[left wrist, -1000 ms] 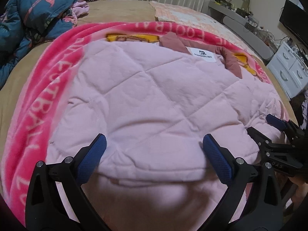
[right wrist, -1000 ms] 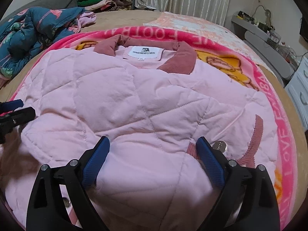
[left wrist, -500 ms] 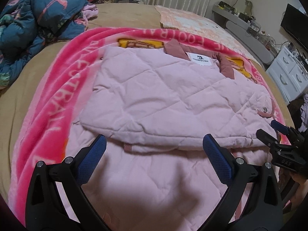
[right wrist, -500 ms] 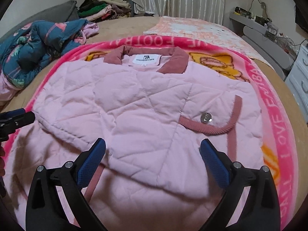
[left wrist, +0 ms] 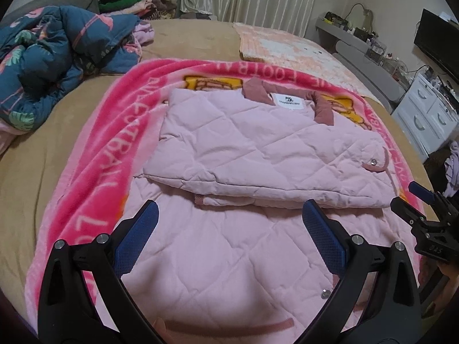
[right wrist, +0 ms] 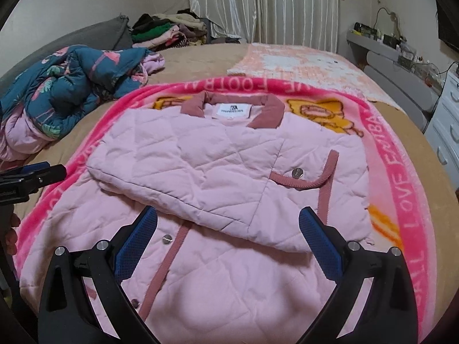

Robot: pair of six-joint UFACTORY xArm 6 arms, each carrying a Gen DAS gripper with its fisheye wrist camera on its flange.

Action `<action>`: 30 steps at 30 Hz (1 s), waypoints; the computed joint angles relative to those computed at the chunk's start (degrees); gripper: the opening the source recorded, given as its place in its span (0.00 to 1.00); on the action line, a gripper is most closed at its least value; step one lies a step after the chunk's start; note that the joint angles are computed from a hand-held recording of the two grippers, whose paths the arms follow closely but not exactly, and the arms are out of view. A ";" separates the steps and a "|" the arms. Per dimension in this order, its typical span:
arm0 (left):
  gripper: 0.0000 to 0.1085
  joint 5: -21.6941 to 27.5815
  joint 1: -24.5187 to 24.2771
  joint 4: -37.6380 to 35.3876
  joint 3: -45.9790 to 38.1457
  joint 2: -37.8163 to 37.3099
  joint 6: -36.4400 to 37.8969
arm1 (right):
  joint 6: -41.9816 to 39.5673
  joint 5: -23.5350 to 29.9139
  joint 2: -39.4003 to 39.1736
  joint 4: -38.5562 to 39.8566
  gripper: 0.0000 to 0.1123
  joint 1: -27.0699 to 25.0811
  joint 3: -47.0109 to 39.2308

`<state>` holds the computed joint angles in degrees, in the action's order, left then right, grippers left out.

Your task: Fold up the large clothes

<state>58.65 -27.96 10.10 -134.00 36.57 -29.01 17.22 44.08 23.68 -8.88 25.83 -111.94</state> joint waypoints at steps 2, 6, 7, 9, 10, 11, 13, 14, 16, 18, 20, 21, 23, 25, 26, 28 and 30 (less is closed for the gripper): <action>0.86 -1.41 -0.42 0.84 3.65 -2.68 -0.83 | 0.31 -0.70 -1.87 -0.56 0.88 0.40 1.66; 0.86 -2.93 -1.08 1.74 8.26 -6.42 -1.85 | 1.27 -1.23 -4.62 -2.09 0.88 1.03 3.62; 0.86 -2.98 -1.23 2.07 8.67 -6.88 -2.01 | 1.43 -1.44 -5.22 -2.21 0.88 1.12 4.08; 0.86 -3.74 -1.73 3.15 11.02 -8.99 -2.53 | 2.10 -2.14 -6.96 -2.85 0.88 1.42 5.55; 0.86 -4.00 -1.89 3.46 11.79 -9.71 -2.69 | 2.58 -2.49 -7.82 -3.29 0.88 1.56 6.29; 0.86 -4.42 -2.11 3.91 12.85 -10.73 -2.99 | 2.89 -2.91 -8.78 -3.43 0.88 1.66 7.13; 0.86 -5.23 -2.51 4.88 14.81 -12.71 -3.59 | 3.10 -3.40 -10.20 -3.49 0.88 1.86 8.28; 0.86 -5.49 -2.66 5.23 15.52 -13.44 -3.88 | 3.44 -3.59 -11.01 -4.00 0.88 2.08 8.90; 0.86 -6.38 -3.00 5.84 17.42 -15.25 -4.45 | 4.07 -3.93 -12.49 -5.07 0.88 2.48 10.07; 0.86 -7.25 -3.43 6.74 19.50 -17.22 -5.23 | 5.68 -4.73 -14.26 -7.13 0.88 2.83 11.68; 0.86 -7.82 -3.86 7.35 21.12 -18.79 -5.80 | 6.97 -5.49 -16.35 -8.38 0.88 3.08 13.41; 0.86 -8.29 -4.09 7.56 22.27 -19.81 -6.01 | 7.55 -5.84 -17.28 -8.74 0.88 3.22 14.20; 0.86 -9.10 -4.52 8.04 24.31 -21.57 -6.37 | 8.35 -6.58 -19.27 -9.31 0.88 3.42 15.94; 0.86 -10.03 -4.87 8.54 26.26 -23.16 -6.59 | 9.00 -6.97 -20.85 -10.12 0.88 3.59 17.40; 0.86 -10.68 -5.15 8.78 27.70 -24.32 -6.73 | 9.48 -7.08 -21.98 -10.82 0.88 3.82 18.40; 0.86 -11.31 -5.43 8.90 29.29 -25.58 -6.74 | 10.03 -6.91 -23.59 -11.54 0.88 4.30 19.77; 0.86 -12.15 -5.82 9.36 31.40 -27.22 -6.69 | 10.65 -6.68 -25.09 -12.49 0.88 4.74 21.13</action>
<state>46.49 -33.78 19.45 -102.60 9.35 -35.69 27.88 37.39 -1.41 -21.37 30.57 -90.81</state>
